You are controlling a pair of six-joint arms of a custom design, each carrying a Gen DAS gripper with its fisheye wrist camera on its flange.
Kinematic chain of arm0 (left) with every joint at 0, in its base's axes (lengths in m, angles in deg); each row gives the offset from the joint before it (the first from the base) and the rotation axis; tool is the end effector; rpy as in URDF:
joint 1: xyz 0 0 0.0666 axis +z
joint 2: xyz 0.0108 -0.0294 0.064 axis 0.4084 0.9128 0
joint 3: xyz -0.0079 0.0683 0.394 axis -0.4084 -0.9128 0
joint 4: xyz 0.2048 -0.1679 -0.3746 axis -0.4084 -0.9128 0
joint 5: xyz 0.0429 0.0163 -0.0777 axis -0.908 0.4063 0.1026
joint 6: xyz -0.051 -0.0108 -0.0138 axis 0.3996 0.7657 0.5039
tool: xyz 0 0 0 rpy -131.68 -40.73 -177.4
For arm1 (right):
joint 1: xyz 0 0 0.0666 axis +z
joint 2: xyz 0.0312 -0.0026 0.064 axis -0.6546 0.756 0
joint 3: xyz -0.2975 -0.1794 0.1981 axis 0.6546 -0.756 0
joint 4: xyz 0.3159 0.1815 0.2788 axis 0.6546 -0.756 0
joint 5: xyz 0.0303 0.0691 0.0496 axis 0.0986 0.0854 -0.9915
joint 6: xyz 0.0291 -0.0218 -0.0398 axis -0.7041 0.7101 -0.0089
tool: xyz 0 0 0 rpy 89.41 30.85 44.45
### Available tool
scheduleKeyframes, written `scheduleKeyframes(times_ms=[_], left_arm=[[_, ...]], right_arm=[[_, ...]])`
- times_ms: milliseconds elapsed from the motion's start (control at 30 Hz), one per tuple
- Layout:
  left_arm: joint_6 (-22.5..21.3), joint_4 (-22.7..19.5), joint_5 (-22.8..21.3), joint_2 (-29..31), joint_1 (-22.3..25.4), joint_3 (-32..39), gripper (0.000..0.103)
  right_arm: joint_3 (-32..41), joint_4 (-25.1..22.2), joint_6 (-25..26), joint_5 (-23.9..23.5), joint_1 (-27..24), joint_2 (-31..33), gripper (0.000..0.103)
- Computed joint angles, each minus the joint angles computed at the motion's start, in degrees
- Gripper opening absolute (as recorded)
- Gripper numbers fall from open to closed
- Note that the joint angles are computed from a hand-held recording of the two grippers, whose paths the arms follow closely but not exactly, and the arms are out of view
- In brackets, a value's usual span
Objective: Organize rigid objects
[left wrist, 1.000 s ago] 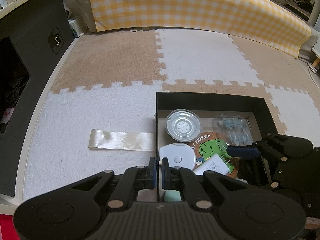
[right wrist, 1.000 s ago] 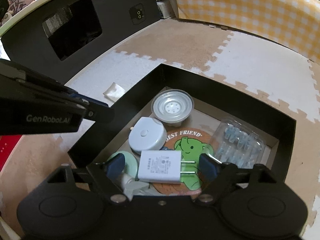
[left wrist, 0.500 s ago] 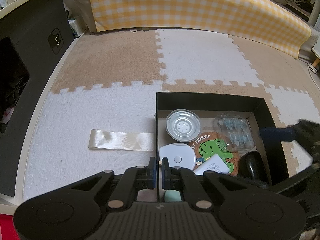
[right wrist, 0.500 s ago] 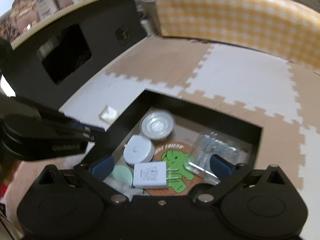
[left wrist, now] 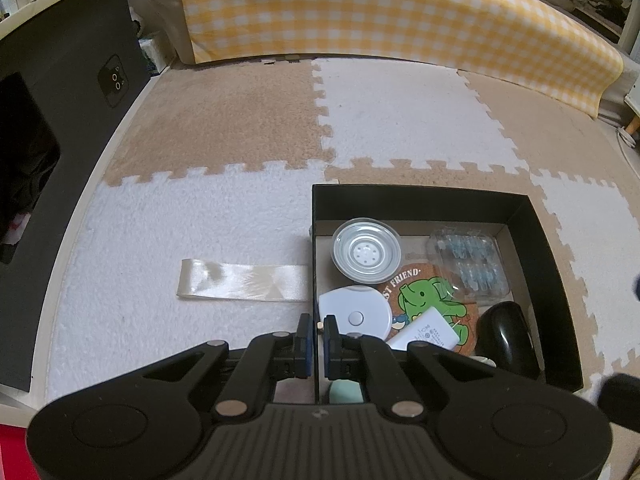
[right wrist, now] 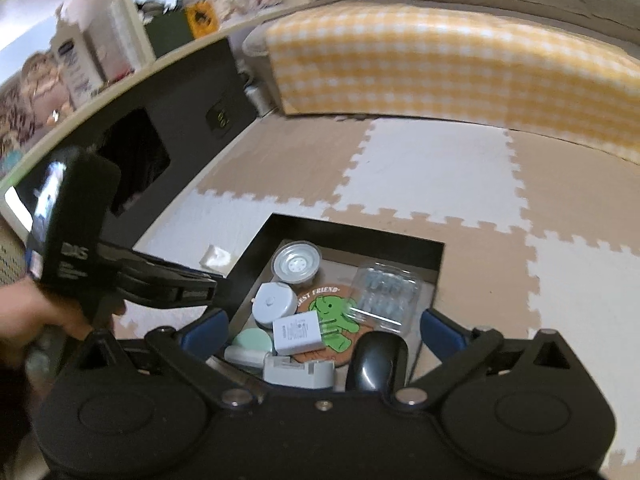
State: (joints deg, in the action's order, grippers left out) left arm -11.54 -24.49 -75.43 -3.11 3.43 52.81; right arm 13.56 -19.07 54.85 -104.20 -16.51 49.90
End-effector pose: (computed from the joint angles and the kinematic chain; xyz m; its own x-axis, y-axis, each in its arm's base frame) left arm 0.4386 -0.1557 0.4261 -0.8429 -0.2068 -0.4967 -0.2338 0.9723 -0.0080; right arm 0.4313 0.2072 0.4526 -0.6426 -0.3490 -0.6820 -0.6185 0.7617 0.1930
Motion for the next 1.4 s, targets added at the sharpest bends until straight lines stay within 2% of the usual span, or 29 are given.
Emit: scheduleKeyframes(times_ms=[400, 500, 567, 600, 667, 767, 1033, 1267, 1400], left_arm=[[0.4, 0.1, -0.2, -0.7, -0.1, -0.5, 0.005], [0.5, -0.2, -1.1, -1.3, -1.0, -0.3, 0.016], [0.3, 0.0, -3.0, -2.3, -2.1, -0.3, 0.037], [-0.2, 0.4, -4.5, -3.3, -3.0, -0.5, 0.042], [-0.8, 1.2, -6.8, -4.9, -4.3, -0.6, 0.059], [-1.1, 2.6, -10.8, -8.2, -6.7, -1.0, 0.073], [2.2, 2.1, -18.2, -13.7, -13.5, -0.9, 0.090], [9.0, -0.9, -25.4, -15.8, -21.7, -0.9, 0.100], [15.3, -5.3, -28.6, -16.0, -25.6, -0.9, 0.103]], right_arm=[[-9.1, 6.8, -9.7, 5.9, 0.9, -10.4, 0.103], [-10.6, 7.9, -10.8, 7.4, 1.0, -11.9, 0.103], [-10.9, 8.0, -11.0, 7.9, 1.0, -12.4, 0.103], [-11.0, 8.1, -11.0, 8.2, 1.1, -12.6, 0.103], [-11.2, 8.5, -10.7, 8.7, 1.1, -13.4, 0.103], [-11.9, 9.5, -10.0, 9.5, 1.2, -14.8, 0.103], [-12.9, 10.6, -8.9, 10.3, 0.6, -18.0, 0.103], [-13.1, 6.6, -7.4, 10.9, -1.2, -21.2, 0.103], [-13.4, 4.8, -6.4, 9.9, -3.2, -23.5, 0.103]])
